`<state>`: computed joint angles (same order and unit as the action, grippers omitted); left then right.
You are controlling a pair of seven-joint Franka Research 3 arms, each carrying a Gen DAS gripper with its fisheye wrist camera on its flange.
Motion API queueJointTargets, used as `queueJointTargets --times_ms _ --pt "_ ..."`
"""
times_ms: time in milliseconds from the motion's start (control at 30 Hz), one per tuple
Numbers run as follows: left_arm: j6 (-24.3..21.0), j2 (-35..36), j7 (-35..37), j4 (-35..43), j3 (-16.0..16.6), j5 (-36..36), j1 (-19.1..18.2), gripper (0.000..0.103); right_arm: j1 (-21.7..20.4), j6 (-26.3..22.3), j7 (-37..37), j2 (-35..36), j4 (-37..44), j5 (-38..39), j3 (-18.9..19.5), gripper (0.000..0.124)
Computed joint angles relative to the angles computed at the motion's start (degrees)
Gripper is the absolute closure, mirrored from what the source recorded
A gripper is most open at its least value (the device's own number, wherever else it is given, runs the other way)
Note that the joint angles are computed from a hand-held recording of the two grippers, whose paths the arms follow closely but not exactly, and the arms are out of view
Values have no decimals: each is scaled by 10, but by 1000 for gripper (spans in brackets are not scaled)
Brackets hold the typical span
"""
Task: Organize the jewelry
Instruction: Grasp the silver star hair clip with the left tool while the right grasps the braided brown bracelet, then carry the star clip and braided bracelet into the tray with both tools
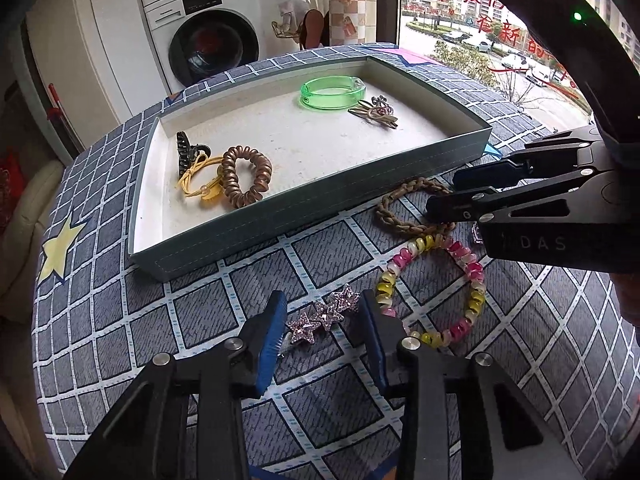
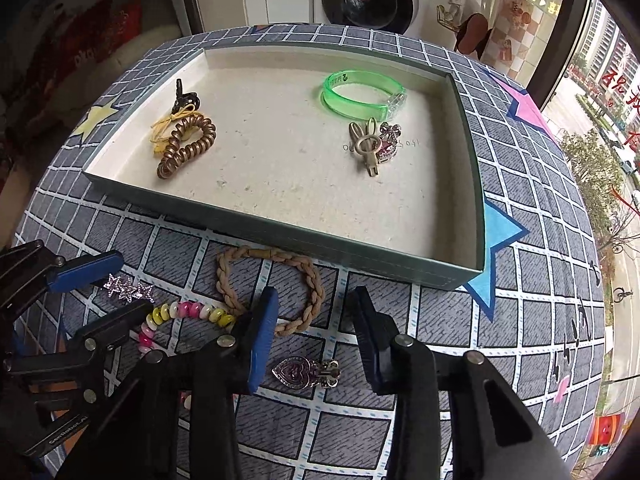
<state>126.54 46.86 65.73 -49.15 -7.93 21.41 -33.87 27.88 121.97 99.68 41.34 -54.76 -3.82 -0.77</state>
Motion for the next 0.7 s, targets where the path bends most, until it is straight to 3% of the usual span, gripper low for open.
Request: queueJointTargets --times_ms 133,167,467,700 --pt "23 -32 -39 -56 4 8 0 54 2 8 -1 -8 -14 -2 0 115" --pt "27 -39 -50 -66 4 11 1 54 3 13 1 -15 -25 -4 -1 117" --pt "91 -113 -164 -186 -4 28 21 54 -19 96 11 -89 -143 23 13 117" --pt "119 -146 -227 -221 -4 63 20 53 -33 137 -5 -137 -205 44 24 117"
